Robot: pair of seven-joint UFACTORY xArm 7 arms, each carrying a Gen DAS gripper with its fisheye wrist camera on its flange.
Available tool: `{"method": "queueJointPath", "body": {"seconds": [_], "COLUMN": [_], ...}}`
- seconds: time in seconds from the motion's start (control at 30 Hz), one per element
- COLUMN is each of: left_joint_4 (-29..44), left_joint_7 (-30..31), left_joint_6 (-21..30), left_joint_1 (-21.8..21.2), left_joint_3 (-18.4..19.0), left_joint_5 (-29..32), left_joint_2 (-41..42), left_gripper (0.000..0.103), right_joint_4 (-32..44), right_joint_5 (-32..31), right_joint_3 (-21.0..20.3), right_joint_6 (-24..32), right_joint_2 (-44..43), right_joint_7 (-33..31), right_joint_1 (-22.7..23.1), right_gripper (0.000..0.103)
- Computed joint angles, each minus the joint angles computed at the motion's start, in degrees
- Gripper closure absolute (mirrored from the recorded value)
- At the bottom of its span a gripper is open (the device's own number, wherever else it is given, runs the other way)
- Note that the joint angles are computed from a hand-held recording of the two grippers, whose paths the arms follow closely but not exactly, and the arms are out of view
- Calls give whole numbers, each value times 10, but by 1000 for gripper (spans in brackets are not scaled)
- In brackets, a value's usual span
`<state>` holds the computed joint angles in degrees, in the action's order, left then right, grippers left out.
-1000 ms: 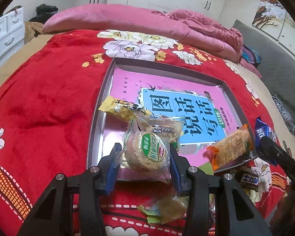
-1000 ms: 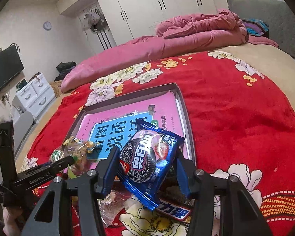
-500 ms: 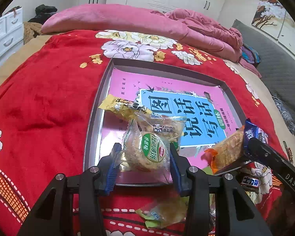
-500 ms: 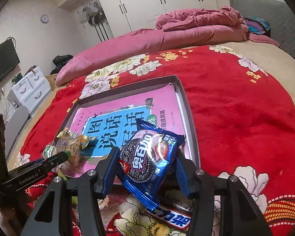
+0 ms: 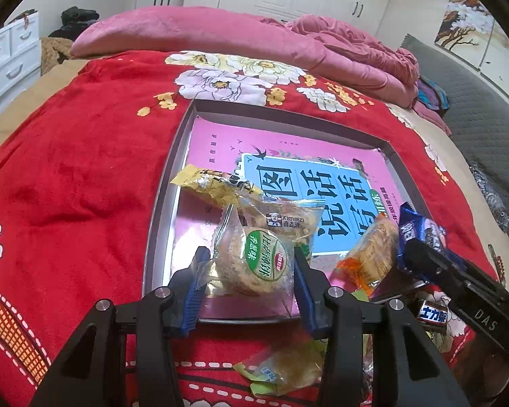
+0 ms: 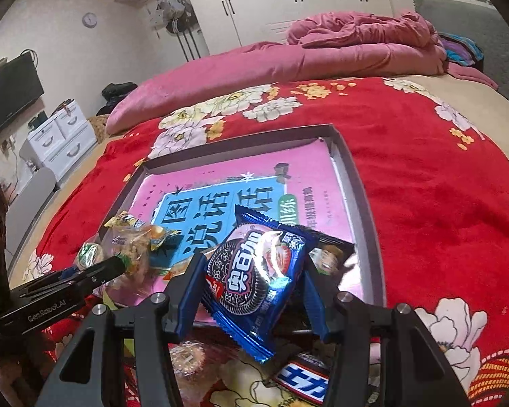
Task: Organize snacks
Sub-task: 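Carry round pastry with left tool while right tool carries blue biscuit pack over tray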
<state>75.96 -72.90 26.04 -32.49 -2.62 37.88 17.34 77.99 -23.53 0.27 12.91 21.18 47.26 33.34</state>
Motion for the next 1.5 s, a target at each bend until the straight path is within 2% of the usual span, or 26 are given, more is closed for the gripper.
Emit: {"method": "queueJointPath", "body": {"seconds": [0.4,0.7,0.9,1.5], "left_joint_4": [8,8,6,1], "left_joint_7": [-1,-9,-13,-12], "left_joint_6": [15,17,16,5], "left_joint_1": [-1,-1,1,6], "left_joint_3": [3,5,3,3], "left_joint_5": [4,10,9,-4], "left_joint_2": [6,7,5,5], "left_gripper": [54,54,54,53], "right_joint_4": [23,23,33,16], "right_joint_5": [-4,-3,-8,2], "right_joint_3": [-5,-4,-15,-9], "right_joint_6": [10,-10,3,1], "right_joint_2": [19,20,25,14], "right_joint_7": [-11,-21,-19,-6], "right_joint_1": [9,9,18,3], "right_gripper": [49,49,49,45]}}
